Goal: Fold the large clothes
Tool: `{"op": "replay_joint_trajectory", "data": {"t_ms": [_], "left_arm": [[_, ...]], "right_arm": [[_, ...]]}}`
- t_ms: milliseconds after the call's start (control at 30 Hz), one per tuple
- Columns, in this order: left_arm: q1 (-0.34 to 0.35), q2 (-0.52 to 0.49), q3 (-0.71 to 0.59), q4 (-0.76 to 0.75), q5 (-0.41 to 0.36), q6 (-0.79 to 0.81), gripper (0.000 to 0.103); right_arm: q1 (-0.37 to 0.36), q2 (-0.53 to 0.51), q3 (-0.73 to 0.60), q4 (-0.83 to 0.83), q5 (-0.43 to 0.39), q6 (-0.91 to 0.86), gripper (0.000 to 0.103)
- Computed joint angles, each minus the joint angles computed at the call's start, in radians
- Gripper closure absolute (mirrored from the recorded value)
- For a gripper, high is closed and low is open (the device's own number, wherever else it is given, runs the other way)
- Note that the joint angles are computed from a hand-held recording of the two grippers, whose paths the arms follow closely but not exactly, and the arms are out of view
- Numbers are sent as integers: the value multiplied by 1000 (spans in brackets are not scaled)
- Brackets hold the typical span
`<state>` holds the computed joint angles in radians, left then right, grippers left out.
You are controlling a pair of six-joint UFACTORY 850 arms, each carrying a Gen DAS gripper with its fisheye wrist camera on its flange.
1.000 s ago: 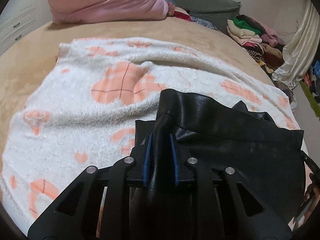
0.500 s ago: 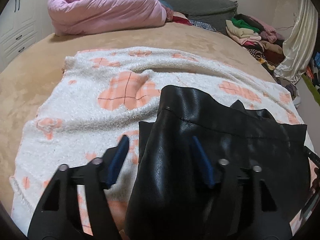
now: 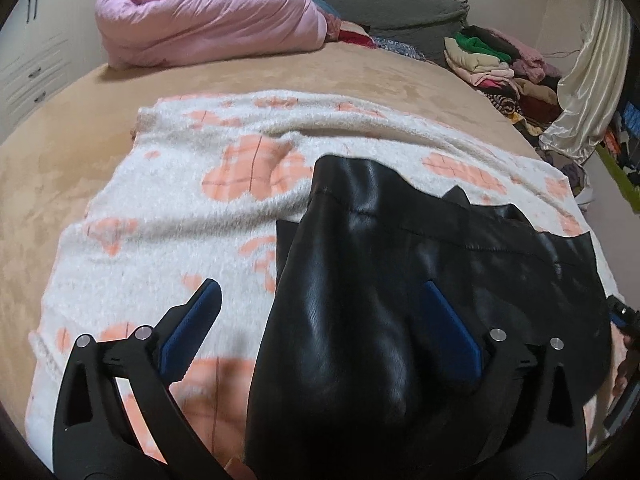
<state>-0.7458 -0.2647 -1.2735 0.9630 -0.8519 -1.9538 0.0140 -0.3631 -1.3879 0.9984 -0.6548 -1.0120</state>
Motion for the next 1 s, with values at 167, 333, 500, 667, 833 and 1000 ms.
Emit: {"op": "replay_joint_trajectory", "data": {"t_ms": [167,333,500,667,833,1000], "left_arm": [[4,54,96,-11,138,-95,10],[18,86,189,28,316,-249,10],[2,85,215,122,362,-386,35],[-26,103,215,100,347,-351,54],[-74,130,245,120,327,-382,54],[-66,151,270,152,361,-419,47]], "right_arm": [[-16,14,26,-52,-97,56,12],[-44,24,73,-16,-191,48,24],[-58,25,81,15,-265,27,65],[-61,84,130,4,-234,27,72],[-57,135,182,-34,-169,21,60],[-14,225,241,-121,25,64,41]]}}
